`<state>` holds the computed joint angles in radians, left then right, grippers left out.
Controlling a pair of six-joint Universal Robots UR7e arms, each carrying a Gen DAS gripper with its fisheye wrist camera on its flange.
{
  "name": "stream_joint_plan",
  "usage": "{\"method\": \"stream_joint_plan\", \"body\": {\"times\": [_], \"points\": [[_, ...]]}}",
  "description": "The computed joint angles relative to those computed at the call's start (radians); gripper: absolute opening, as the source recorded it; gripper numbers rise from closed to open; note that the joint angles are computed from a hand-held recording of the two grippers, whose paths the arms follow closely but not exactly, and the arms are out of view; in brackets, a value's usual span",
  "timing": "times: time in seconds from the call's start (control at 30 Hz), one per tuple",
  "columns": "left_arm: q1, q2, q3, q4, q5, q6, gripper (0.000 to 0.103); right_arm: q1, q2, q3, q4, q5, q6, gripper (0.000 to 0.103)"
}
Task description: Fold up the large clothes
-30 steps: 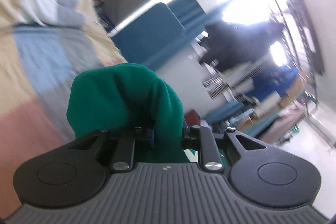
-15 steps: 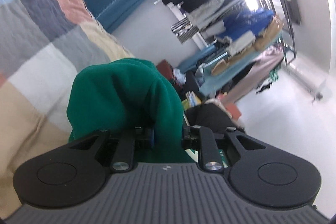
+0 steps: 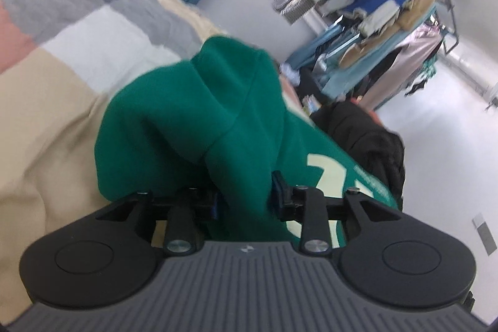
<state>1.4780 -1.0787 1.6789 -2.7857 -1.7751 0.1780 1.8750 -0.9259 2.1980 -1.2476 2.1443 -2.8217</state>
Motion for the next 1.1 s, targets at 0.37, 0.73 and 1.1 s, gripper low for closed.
{"method": "stream_joint_plan", "body": {"times": [0.37, 0.73, 1.1], "points": [[-0.015, 0.006, 0.006, -0.021, 0.038, 0.063, 0.045, -0.042, 0.026, 0.064, -0.117, -0.084, 0.045, 0.045], [-0.034, -0.062, 0.009, 0.057, 0.08, 0.086, 0.07, 0.032, 0.011, 0.048, -0.06, 0.013, 0.038, 0.05], [-0.095, -0.217, 0.053, 0.138, 0.223, 0.199, 0.078, 0.233, -0.025, -0.019, 0.115, 0.361, -0.06, 0.085]]}}
